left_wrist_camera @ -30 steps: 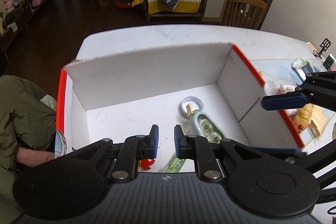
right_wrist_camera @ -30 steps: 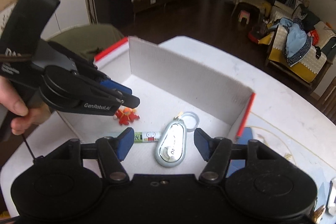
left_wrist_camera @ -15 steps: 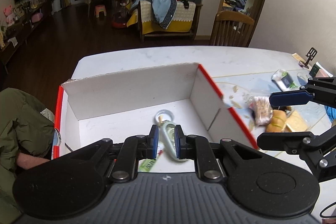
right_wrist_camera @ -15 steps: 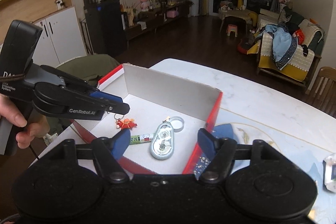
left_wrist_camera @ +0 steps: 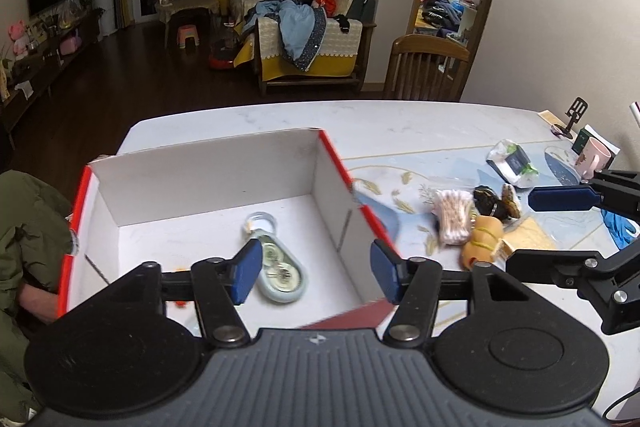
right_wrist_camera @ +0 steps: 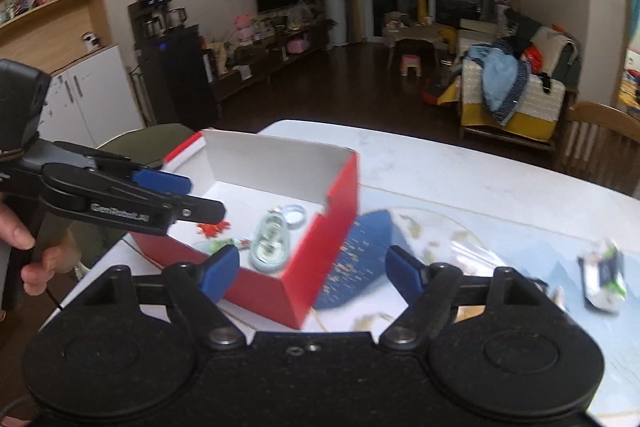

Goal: Organize objects
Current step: 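Withdraw both open tools from the box back over the table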

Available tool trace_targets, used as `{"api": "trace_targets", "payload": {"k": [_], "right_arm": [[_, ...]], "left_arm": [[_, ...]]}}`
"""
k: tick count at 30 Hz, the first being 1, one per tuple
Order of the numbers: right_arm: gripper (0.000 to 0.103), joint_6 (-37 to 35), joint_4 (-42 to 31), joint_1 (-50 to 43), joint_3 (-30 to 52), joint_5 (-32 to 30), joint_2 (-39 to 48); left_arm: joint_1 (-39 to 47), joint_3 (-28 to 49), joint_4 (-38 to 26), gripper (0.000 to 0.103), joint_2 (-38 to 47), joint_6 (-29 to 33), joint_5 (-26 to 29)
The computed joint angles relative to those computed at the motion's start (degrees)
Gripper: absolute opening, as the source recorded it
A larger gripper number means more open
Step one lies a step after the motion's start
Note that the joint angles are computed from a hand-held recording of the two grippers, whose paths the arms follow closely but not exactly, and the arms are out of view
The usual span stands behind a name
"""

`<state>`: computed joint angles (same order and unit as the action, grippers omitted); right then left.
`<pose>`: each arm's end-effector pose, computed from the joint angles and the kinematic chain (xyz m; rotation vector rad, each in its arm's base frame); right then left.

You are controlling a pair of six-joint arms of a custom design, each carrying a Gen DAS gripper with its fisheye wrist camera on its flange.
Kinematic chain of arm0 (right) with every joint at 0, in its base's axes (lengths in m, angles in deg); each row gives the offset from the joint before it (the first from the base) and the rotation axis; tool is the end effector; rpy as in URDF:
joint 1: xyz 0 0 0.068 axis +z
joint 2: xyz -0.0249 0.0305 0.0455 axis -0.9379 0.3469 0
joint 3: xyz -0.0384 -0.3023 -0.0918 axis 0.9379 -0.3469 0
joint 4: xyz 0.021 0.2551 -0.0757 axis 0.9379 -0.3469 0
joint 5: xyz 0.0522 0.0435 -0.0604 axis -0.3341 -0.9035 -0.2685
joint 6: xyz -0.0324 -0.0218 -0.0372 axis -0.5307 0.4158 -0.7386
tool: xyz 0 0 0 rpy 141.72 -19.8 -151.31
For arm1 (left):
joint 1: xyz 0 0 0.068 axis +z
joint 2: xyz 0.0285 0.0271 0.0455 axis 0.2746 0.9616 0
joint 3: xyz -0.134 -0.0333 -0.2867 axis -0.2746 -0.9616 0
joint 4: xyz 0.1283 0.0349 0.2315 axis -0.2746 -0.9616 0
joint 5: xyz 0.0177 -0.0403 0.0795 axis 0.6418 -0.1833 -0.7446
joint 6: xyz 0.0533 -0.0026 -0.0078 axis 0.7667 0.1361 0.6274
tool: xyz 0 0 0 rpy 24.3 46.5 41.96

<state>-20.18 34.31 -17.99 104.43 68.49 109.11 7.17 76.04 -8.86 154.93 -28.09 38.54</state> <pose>0.2269 0.2600 0.2543 -0.1208 2.2432 0.2108 0.3254 -0.0617 0.2795 0.5405 2.2858 -0.3711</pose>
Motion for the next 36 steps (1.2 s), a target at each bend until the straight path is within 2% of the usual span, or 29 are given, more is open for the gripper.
{"api": "trace_targets", "payload": {"k": [2,8,10,22,25,30,36], "right_arm": [[0.087,1.3,0.3,0.1,-3.0,0.5,-2.3],[0.094,4.6,0.6,0.5,-11.7,2.6,-9.2],[0.102,5.6,1.5,0.6,-15.0,3.1,-11.9],[0.103,8.3,-5.1,-0.9,-27.0,5.5,-25.1],[0.103,6.5,-6.5,-2.9,-29.0,4.6,-28.0],[0.102,1.2,-6.2,-10.1,-32.2,0.9,-31.7],[0.102,-6.3,-0.6,-23.9,-34.8,-7.2,-31.2]], "left_arm": [[-2.0,-1.5,1.3,0.074,-1.1,-1.1,-1.1],[-8.9,-3.9,3.1,0.079,-2.3,-4.6,-4.6],[-11.4,-4.4,3.6,0.083,-2.4,-5.6,-5.6],[-26.2,-4.8,7.1,0.093,2.1,-13.4,-12.2],[-29.3,-4.5,8.9,0.102,4.0,-15.1,-14.9],[-32.6,-2.3,10.6,0.102,8.1,-16.7,-18.1],[-34.4,0.4,11.4,0.102,13.2,-17.7,-19.1]]}}
